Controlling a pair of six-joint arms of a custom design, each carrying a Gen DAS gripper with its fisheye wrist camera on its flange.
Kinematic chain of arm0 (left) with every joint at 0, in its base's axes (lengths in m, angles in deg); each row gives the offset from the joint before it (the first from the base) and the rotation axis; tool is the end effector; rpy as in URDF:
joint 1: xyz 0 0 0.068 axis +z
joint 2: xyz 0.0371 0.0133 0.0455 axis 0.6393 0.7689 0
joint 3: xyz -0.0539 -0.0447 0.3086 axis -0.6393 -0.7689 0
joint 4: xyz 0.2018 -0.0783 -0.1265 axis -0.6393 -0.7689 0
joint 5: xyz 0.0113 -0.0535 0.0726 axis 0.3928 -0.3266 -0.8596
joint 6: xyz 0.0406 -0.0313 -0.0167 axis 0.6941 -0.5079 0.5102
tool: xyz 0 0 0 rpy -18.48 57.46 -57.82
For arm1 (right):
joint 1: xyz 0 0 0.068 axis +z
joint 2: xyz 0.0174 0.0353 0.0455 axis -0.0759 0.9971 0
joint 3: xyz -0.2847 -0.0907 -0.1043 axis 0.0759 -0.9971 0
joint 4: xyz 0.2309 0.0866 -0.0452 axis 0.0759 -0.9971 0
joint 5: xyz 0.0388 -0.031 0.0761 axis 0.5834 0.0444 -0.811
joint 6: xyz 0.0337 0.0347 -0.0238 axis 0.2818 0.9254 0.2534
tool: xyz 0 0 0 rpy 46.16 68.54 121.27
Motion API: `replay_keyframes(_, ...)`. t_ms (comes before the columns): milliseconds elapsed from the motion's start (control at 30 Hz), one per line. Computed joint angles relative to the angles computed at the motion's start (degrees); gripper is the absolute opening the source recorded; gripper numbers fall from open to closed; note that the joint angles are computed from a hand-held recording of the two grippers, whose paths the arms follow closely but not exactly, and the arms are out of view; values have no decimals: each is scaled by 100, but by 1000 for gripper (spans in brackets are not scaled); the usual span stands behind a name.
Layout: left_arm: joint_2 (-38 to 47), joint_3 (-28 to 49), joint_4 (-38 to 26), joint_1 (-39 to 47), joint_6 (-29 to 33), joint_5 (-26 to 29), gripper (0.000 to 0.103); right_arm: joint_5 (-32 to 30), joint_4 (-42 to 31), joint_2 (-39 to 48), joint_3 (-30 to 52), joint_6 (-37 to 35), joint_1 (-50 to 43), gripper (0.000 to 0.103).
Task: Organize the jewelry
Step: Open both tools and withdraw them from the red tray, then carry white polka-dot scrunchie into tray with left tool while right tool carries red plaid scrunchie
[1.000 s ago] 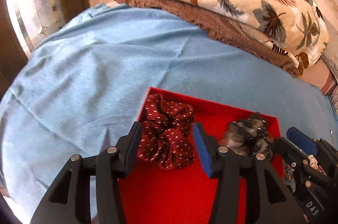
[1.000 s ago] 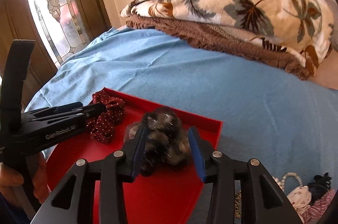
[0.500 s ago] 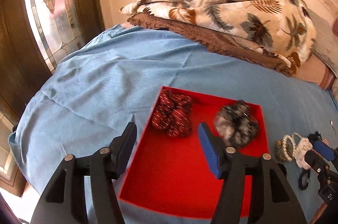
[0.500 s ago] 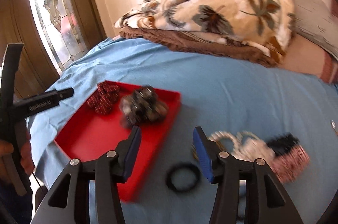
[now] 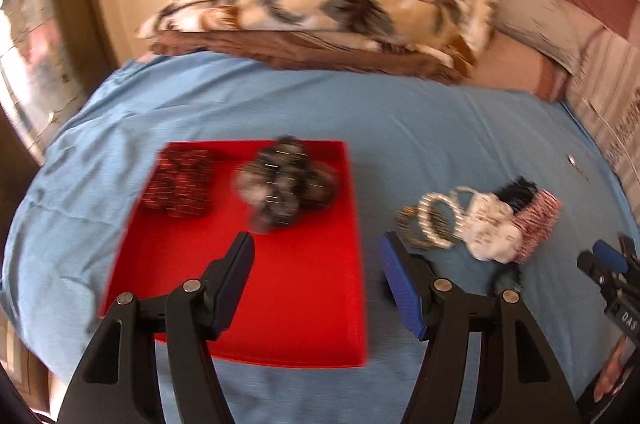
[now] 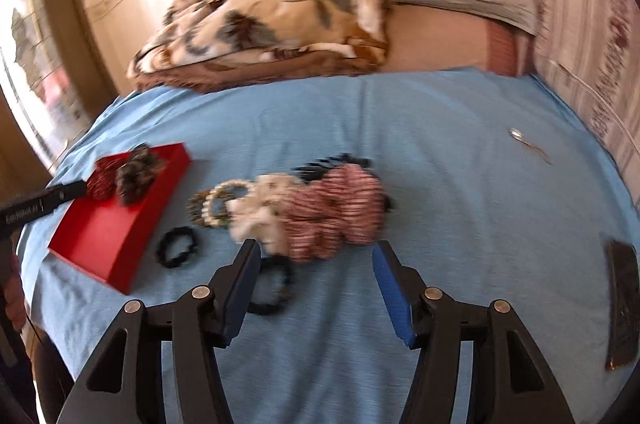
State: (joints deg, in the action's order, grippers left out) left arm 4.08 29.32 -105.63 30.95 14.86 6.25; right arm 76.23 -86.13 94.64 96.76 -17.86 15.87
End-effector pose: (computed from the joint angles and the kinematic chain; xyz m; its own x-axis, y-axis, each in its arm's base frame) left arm 0.3353 -0.0539 0.3119 -0.7330 0.2056 -0.6484 0.2563 0.9665 0.0167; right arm 0.2375 0.0796 0.2942 -0.7074 0.2765 -0.6505 0.1809 0.9605 0.2115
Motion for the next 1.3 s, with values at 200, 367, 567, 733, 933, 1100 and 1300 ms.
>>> replay_keyframes(200, 418, 46, 25, -718, -179, 89, 64, -354, 383, -54, -375, -103, -500, 63)
replay_keyframes(367, 922, 273, 82, -1179, -370, 131, 64, -723, 812, 302, -398, -185, -827, 63)
replay_keyframes(567, 1585, 762, -1, -1418, -528, 324, 64, -986, 1162, 884, -141, -325, -1127, 63)
replay_keyframes(733, 1973, 1056, -20, -1524, -588, 445, 64, -1195, 1331, 1307, -3, -317, -1323, 63)
replay_keyframes(933, 2180, 1119, 31, -1616, -666, 573, 63, -1359, 1472, 1463, -44, -247, -1396, 50)
replay_keyframes(1100, 2143, 1167, -127, -1631, -622, 759, 12, -1390, 1462, 1407, -77, -185, -1406, 19)
replay_keyframes(1300, 1631, 840, -58, -1607, -660, 837, 9, -1323, 1300, 1043, -181, -51, -1397, 8)
